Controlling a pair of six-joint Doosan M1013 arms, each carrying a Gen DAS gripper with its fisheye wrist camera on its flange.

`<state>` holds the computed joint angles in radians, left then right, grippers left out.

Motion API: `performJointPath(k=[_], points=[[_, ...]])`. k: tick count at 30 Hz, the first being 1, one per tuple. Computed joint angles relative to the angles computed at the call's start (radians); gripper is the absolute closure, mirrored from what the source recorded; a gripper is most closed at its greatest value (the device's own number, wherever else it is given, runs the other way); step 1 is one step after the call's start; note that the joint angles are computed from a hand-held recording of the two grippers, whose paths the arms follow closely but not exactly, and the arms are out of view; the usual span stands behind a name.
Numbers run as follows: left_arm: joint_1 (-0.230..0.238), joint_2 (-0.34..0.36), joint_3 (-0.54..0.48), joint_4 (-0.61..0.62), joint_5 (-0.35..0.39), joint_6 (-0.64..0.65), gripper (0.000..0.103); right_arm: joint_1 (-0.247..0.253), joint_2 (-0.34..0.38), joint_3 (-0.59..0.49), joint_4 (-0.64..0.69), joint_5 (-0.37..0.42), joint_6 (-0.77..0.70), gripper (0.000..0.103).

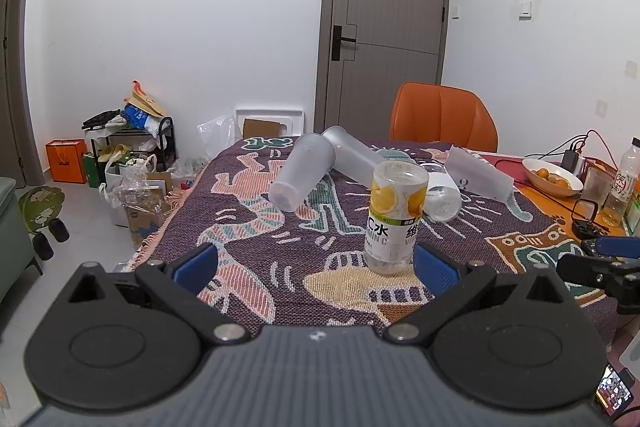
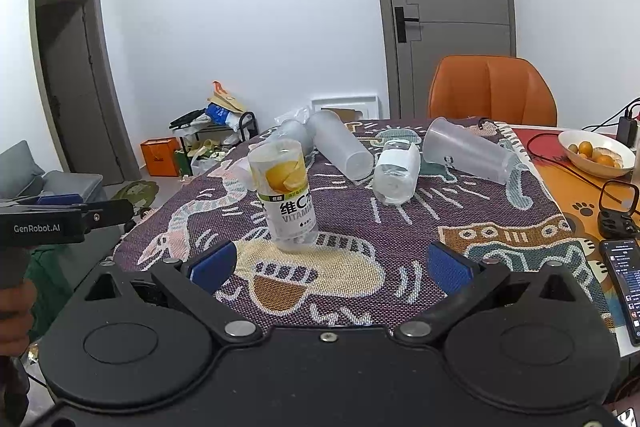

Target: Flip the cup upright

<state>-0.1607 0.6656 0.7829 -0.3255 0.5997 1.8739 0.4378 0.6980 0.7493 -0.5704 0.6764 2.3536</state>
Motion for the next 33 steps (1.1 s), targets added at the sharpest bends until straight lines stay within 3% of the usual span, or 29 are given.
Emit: performJointPath(k=[33], points=[[-0.004,0.001,0.002,0.003,0.009,0.008,0.000,-0.002,0.000,-0.001,0.002,0.007,-0.003,0.000]])
